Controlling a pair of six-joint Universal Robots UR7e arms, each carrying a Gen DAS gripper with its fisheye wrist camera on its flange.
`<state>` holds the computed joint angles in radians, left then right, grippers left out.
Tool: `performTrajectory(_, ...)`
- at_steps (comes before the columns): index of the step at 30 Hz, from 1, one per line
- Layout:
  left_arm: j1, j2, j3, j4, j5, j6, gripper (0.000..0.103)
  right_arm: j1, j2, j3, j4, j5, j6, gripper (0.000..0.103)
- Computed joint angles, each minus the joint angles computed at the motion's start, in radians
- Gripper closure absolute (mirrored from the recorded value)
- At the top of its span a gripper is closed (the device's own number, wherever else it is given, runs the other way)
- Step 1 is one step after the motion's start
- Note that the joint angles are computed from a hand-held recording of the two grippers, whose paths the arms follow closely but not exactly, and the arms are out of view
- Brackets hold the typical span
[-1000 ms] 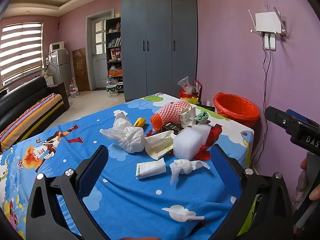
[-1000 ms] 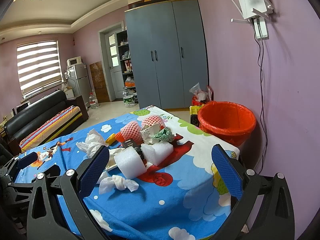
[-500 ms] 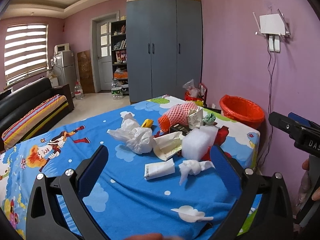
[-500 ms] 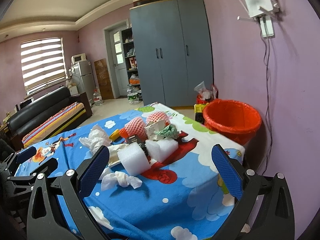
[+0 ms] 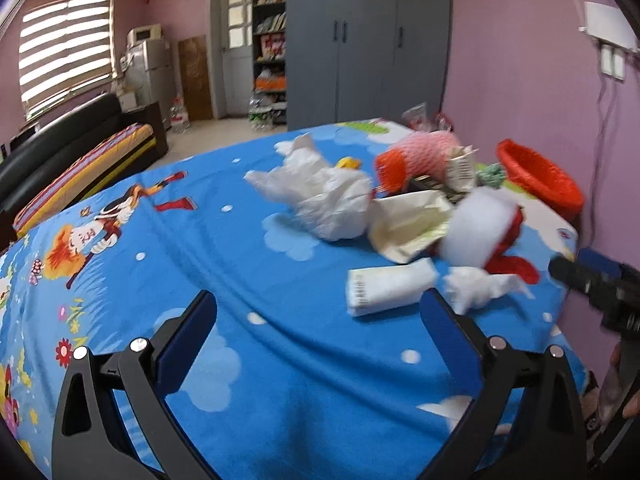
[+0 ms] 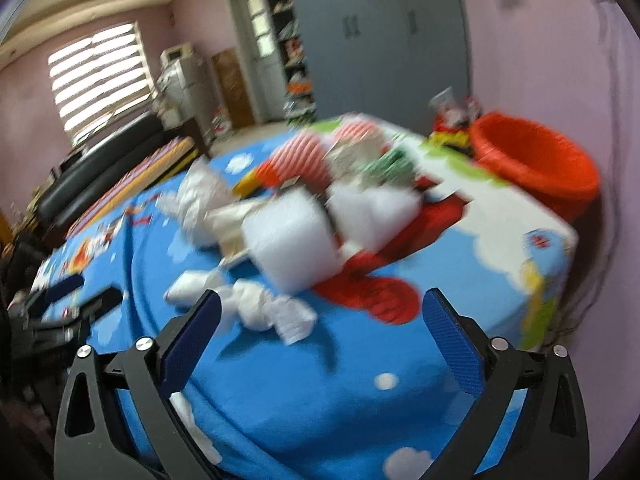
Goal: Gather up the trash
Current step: 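Grasp the white tissue with the right tool while the left tool grasps a white paper strip, then carry both held items to the red bin and open both tools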
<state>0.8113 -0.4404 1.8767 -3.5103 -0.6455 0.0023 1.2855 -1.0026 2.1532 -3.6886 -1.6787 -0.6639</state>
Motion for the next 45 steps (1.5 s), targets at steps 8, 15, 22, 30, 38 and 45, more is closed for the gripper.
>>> performTrajectory(8,0.047,-0.039,-0.014,0.127,0.015,0.038,0.006,0.049,0.095,-0.116,0.195,-0.041,-0.053,0.035)
performTrajectory(15,0.036,-0.020,-0.051,0.186,-0.006,0.069,0.009,0.045,0.120,-0.150,0.251,-0.062,-0.068,0.069)
performTrajectory(22,0.024,0.033,-0.144,0.304,-0.055,0.075,0.019,0.004,0.055,-0.100,0.190,-0.026,-0.084,0.071)
performTrajectory(30,0.043,0.126,-0.291,0.473,-0.068,0.058,0.039,-0.031,0.000,-0.075,0.160,-0.004,-0.077,0.071)
performTrajectory(38,0.002,0.143,-0.272,0.345,-0.013,0.150,0.078,-0.055,-0.038,-0.048,0.145,0.048,-0.070,0.071)
performTrajectory(45,-0.005,0.109,-0.231,0.278,-0.040,0.149,0.082,-0.069,-0.076,-0.017,0.126,0.117,-0.079,0.071)
